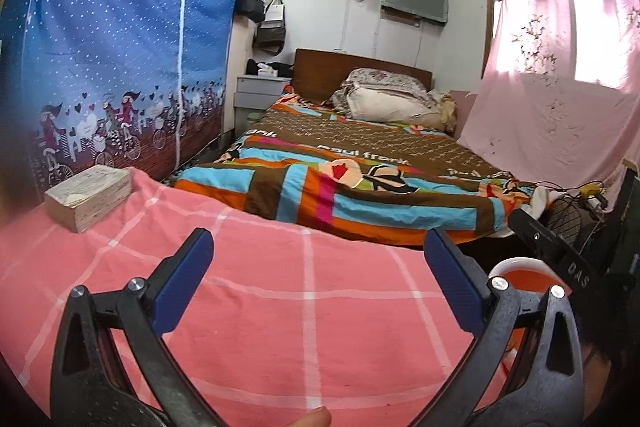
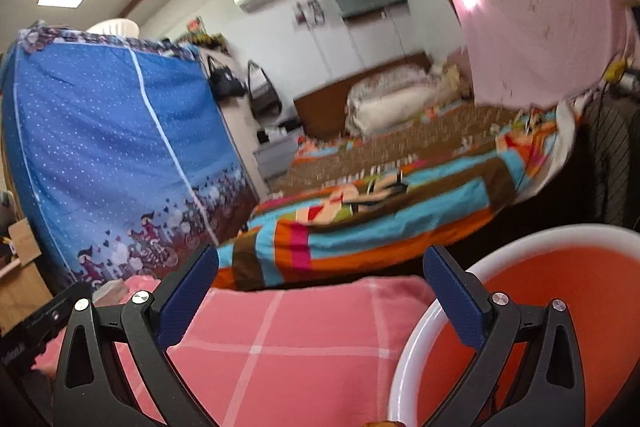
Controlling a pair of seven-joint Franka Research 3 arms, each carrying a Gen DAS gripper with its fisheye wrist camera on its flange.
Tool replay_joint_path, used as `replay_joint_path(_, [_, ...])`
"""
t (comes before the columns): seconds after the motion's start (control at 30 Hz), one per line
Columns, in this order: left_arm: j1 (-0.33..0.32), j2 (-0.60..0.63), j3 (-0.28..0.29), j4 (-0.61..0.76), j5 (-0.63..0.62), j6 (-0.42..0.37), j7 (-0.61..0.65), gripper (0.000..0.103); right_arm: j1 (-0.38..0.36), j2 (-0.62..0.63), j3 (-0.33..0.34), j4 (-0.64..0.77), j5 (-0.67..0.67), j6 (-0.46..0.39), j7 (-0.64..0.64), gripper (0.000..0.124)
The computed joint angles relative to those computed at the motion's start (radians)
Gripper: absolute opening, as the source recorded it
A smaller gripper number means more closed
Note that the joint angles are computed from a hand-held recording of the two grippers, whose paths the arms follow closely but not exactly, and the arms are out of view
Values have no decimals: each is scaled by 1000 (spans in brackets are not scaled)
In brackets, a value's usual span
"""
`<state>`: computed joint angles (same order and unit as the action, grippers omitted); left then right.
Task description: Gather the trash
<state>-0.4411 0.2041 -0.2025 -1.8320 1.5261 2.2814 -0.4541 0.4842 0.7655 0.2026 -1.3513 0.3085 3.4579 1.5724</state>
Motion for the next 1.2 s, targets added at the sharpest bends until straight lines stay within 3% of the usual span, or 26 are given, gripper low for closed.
replay_joint_path(0.27, [15,7,7,2,-44,36,-2,103,-147,88,207,104,-116,-104,14,103])
replay_joint_path(0.33, [16,6,9,0,-47,41,-5,103,-162,94,224,100,-107,-84,19,103])
replay_joint_path(0.4, [15,8,9,2,-53,42,-1,103,-142,87,190,93,-82,-52,38,103])
replay_joint_path(0.63, [12,3,9,-2,-49,36,3,103,8,29,-27,29,33,97,42,103])
replay_joint_path(0.77, [9,5,6,2,-52,30,10,103,62,20,-98,38,102,83,-6,103])
replay_joint_path(0.97, [1,-4,2,-3,-31,18,2,103,56,-5,-80,10,114,105,-38,103])
replay_joint_path(1.2, [-4,-31,-10,-24,9,2,-23,103,121,-76,-136,-84,218,160,-151,103])
